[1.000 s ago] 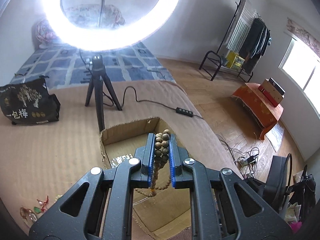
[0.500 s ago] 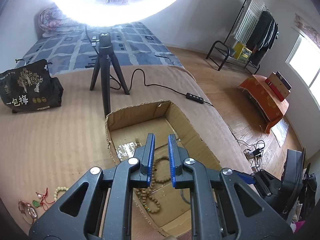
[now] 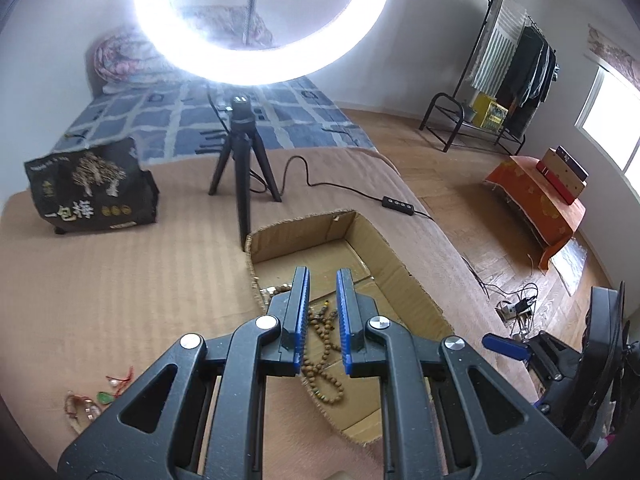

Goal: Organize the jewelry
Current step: 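Open left tool over box while right tool releases bangle inside, then move both tools back toward the remaining jewelry on the bed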

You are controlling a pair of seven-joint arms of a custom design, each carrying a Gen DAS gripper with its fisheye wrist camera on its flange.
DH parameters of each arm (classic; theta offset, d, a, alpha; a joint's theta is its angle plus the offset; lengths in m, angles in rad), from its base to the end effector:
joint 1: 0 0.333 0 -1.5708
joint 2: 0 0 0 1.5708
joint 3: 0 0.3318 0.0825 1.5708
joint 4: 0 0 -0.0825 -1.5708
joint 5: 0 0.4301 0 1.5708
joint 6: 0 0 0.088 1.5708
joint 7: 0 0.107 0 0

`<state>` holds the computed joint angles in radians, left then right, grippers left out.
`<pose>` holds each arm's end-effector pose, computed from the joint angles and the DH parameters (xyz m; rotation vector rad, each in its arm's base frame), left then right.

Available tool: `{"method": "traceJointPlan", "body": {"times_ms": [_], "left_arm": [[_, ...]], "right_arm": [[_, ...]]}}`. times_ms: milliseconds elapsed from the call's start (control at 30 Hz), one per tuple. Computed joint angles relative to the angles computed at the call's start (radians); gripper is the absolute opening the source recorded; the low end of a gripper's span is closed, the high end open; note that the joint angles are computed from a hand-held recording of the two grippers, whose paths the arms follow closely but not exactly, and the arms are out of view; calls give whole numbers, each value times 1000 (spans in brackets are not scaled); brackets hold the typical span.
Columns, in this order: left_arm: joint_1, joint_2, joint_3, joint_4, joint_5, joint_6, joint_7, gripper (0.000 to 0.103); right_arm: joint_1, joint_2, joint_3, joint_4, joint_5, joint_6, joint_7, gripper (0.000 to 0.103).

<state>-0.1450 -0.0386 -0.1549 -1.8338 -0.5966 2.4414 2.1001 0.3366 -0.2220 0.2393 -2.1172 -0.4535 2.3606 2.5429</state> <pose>0.6128 -0.1922 0.6200 -1.4044 2.3589 -1.1437 0.4764 0.3128 0.5575 -1.7327 1.9900 -0.6050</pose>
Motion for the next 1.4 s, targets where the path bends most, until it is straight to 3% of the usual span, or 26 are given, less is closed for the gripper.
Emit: {"method": "traceJointPlan", "body": {"times_ms": [200,233,300,500,600,967,1400], "left_arm": [[14,-69,35,-52,-6,6,32,14],[15,-79,42,-59,-4,8,39,20],[19,-105,59,-82,-4,24,63,47],[31,-170,115,-137,15,52,119,51],[39,-197,143,-165,13,63,138,66],[107,-218,207,-242,97,103,143,68],[202,-149,217,-257,154,50,102,68]], "right_arm": [[10,-12,21,24,-24,-19,18,85],[12,-12,25,29,-30,-21,20,85],[20,-9,33,43,-39,-26,22,85],[47,19,47,92,-72,-30,24,86],[64,39,48,117,-87,-27,17,88],[141,150,18,221,-95,-25,-34,89],[236,314,-43,365,-63,-23,-97,89]]}}
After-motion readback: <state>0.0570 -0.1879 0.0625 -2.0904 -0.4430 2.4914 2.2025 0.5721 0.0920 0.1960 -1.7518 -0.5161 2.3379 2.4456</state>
